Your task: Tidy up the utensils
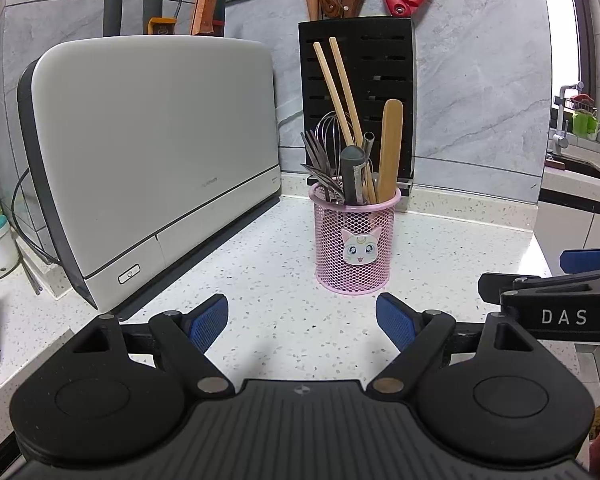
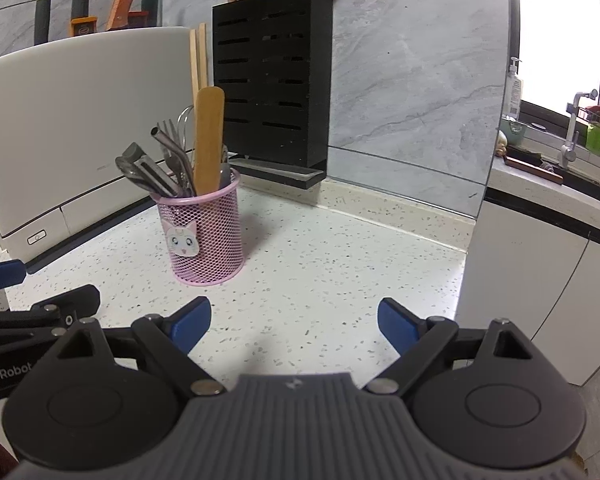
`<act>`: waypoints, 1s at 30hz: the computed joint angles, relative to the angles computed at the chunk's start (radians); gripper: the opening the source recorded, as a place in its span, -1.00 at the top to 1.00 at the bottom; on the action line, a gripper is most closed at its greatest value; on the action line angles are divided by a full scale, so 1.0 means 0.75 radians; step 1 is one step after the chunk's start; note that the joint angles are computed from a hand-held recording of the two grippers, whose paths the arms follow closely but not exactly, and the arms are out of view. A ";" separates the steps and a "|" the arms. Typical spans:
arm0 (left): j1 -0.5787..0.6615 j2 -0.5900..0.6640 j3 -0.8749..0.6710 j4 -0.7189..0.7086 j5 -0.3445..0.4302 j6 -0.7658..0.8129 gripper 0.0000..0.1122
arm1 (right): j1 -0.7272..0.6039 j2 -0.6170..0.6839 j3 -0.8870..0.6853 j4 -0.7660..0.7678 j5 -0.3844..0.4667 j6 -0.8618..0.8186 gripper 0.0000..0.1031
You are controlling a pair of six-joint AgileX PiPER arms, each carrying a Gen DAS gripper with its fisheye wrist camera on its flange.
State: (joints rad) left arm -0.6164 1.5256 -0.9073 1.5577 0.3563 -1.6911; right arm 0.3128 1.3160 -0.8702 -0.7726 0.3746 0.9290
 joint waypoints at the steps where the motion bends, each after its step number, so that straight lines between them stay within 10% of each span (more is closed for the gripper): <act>1: 0.000 0.002 -0.002 0.000 0.000 0.001 -0.75 | 0.000 0.000 0.000 -0.002 0.002 0.002 -0.72; 30: -0.019 0.021 -0.021 -0.019 0.015 0.022 -0.75 | -0.001 -0.009 0.011 -0.050 0.006 0.065 -0.72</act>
State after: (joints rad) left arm -0.6310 1.5415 -0.9231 1.5434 0.3677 -1.6746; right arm 0.3118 1.3093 -0.8620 -0.8099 0.3793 0.9781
